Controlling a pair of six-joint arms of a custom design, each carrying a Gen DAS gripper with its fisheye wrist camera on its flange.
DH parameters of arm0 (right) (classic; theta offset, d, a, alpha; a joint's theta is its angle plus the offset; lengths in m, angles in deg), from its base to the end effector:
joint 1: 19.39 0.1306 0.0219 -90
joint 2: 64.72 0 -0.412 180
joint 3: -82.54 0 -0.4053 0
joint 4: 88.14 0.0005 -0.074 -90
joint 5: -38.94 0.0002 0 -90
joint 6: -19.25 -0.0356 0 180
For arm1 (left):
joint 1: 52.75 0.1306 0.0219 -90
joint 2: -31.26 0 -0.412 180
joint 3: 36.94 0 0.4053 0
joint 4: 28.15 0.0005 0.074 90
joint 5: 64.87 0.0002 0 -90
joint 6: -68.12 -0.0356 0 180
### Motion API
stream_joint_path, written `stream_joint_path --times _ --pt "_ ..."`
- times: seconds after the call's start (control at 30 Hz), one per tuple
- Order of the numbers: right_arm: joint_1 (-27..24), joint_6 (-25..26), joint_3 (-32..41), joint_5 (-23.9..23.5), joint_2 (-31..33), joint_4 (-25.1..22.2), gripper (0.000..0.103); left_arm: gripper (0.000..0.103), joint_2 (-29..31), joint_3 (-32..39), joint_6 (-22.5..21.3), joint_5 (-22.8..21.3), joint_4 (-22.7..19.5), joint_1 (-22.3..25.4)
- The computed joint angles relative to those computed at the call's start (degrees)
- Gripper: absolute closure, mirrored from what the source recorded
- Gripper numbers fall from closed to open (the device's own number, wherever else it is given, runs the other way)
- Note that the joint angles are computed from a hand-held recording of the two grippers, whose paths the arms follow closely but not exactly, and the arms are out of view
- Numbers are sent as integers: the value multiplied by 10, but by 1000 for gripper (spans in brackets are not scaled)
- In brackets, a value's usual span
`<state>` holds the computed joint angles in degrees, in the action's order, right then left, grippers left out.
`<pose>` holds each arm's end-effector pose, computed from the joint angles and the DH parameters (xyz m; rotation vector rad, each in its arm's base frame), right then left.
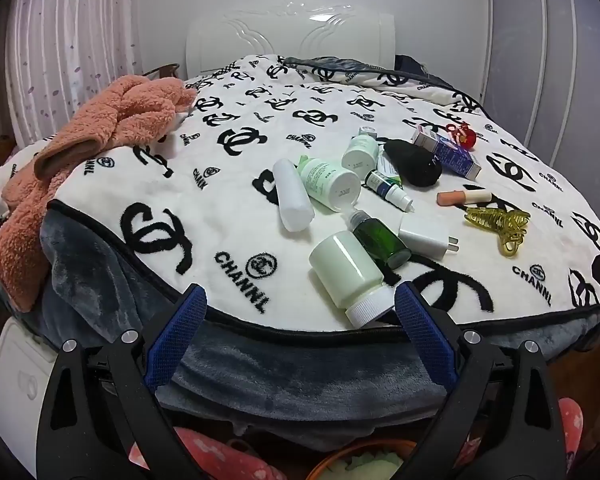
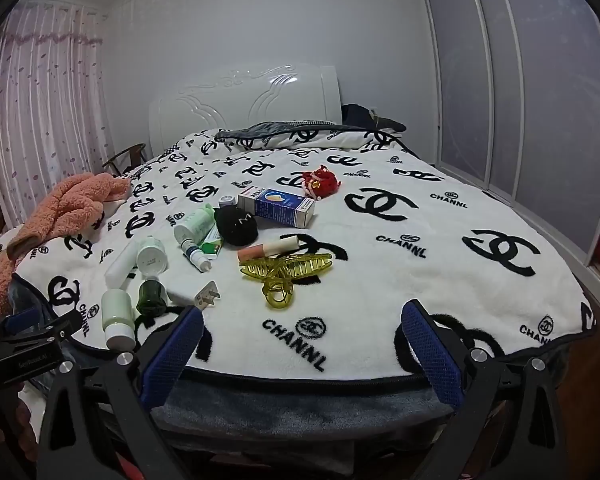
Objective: Collect trash
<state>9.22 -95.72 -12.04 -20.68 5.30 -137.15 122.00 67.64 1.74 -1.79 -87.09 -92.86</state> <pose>0.3240 0.1556 0.5673 0.2328 2.0555 -0.0015 0.3888 -0.3071 0.5645 0.1022 2.2523 -0.0333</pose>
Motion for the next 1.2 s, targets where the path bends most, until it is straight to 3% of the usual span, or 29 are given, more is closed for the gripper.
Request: stream_joint_path --times 0.87,1.0,1.2 --pt "-2 -3 0 -2 1 -2 5 10 5 5 3 7 -9 0" --pt "-3 -2 1 -4 1 -2 5 10 11 8 8 28 -12 4" --pt "-7 0 3 -10 4 -5 5 10 37 21 1 94 6 20"
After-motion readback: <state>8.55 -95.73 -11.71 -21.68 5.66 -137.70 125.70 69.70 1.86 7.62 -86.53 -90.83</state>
